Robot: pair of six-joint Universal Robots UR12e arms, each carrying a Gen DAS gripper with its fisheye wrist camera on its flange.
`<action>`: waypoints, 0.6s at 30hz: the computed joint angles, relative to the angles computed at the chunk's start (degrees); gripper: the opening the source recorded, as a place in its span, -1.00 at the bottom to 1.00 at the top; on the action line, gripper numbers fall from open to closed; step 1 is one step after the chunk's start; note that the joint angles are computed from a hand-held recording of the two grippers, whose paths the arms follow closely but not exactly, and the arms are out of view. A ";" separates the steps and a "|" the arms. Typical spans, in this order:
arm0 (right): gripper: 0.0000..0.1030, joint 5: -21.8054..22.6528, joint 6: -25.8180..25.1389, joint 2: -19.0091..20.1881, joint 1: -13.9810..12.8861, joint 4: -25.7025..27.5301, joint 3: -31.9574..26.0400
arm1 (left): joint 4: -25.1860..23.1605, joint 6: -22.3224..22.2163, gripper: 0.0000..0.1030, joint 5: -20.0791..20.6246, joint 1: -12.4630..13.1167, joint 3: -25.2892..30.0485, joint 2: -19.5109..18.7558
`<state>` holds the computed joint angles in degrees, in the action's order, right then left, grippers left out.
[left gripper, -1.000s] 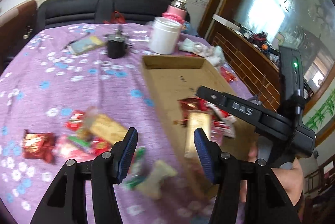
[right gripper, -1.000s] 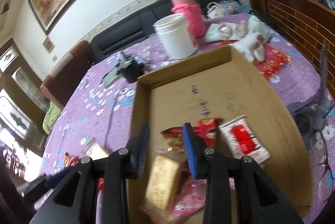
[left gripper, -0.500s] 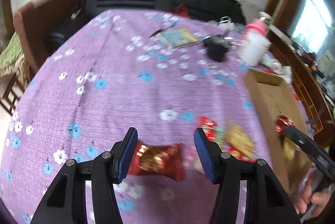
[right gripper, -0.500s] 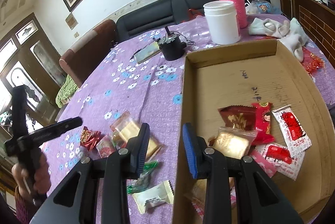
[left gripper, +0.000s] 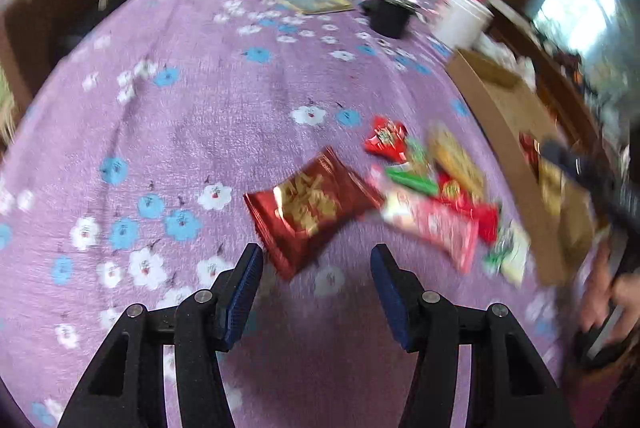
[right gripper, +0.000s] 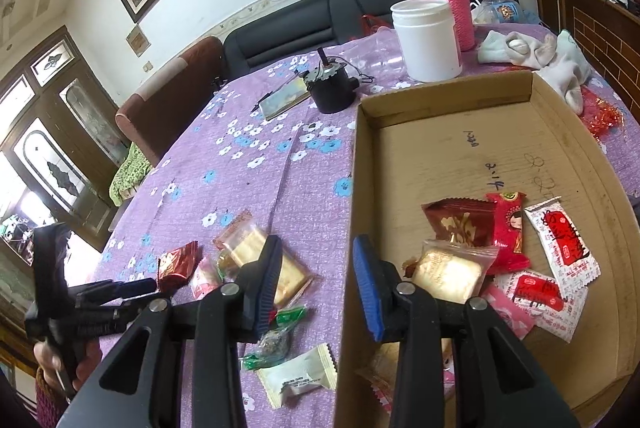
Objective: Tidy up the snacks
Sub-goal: 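Reach the left gripper to the red gold-print foil pack and grasp it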
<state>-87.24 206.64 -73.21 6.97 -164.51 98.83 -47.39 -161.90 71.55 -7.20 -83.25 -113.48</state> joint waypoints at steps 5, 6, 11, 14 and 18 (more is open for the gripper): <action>-0.31 3.04 -1.32 0.32 0.15 -0.20 -0.28 | 12.34 2.71 0.49 4.78 -1.27 -1.75 0.08; -0.31 3.72 -1.56 0.44 0.21 -0.18 -0.39 | 11.97 2.59 0.49 4.27 -1.31 -0.60 -0.63; -0.31 4.60 -3.26 0.81 0.61 0.78 -0.92 | 3.87 1.15 0.49 0.08 -1.13 4.76 -3.72; -0.31 5.13 -3.21 0.84 0.53 0.61 -0.86 | 0.09 2.46 0.49 -0.63 -1.15 5.54 -4.16; -0.31 6.30 -3.26 1.02 0.48 0.91 -1.05 | -1.98 7.73 0.48 -2.31 -1.02 3.32 -2.52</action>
<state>-80.95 203.37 -72.20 7.45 -163.60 97.78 -49.37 -154.17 69.25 -8.23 -79.93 -116.00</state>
